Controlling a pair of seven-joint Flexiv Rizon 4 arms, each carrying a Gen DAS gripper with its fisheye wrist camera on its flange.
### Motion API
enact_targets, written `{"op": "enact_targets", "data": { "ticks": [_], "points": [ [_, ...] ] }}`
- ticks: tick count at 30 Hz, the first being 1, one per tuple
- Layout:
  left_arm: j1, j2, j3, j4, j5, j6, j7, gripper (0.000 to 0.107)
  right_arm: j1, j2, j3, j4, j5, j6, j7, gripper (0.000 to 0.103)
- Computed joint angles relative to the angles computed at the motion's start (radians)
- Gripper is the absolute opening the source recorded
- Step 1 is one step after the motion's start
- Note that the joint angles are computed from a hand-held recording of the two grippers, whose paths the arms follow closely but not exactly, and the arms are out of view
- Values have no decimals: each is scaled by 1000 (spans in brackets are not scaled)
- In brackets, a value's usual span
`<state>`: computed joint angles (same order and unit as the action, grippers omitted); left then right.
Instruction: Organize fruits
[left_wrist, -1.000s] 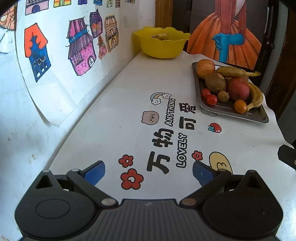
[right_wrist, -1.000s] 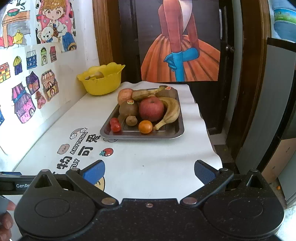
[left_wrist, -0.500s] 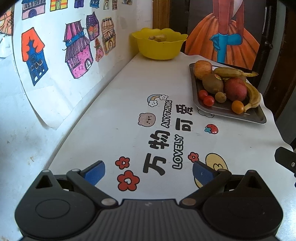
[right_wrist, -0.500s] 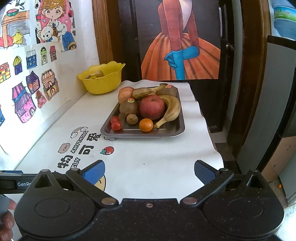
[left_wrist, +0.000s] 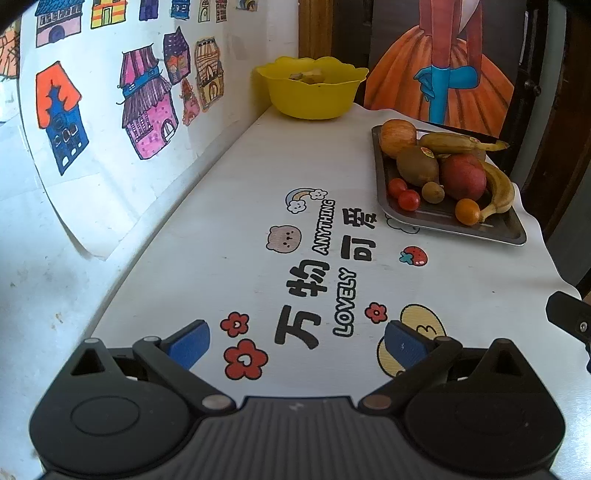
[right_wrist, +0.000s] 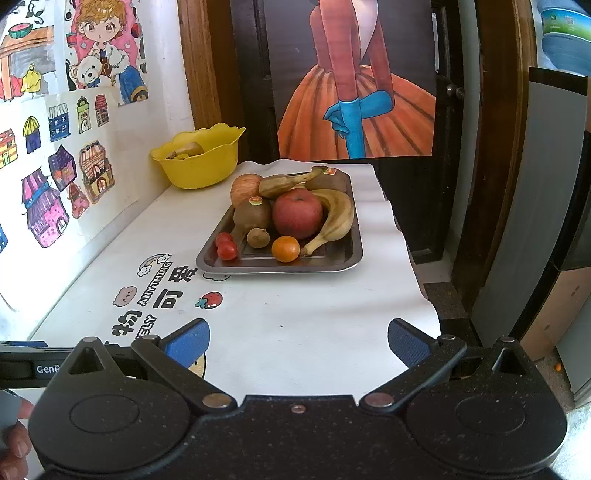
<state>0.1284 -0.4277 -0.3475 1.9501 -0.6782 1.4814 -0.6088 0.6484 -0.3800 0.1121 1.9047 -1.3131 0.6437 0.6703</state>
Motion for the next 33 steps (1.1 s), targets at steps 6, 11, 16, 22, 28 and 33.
{"op": "enact_targets", "data": {
  "ticks": [6,11,16,22,28,33],
  "points": [
    [-1,0,2,-1,7,0,-7,102,-1,0,0,0,1,1,0,102],
    [-3,-1,2,-1,11,0,-10,102,-2,3,1,4,3,0,2,102],
    [-5,-2,5,-2,16,0,-16,102,-3,3,1,5,4,2,2,102],
    [-5,-4,5,-3,22,-1,-21,102,-3,3,2,5,7,2,1,102],
    [4,-5,-9,-1,16,-3,-15,102,-5,3,1,5,8,5,1,102],
    [0,-8,-2,-8,17,-14,-15,102,-4,-1,0,4,9,7,1,102]
  ]
}}
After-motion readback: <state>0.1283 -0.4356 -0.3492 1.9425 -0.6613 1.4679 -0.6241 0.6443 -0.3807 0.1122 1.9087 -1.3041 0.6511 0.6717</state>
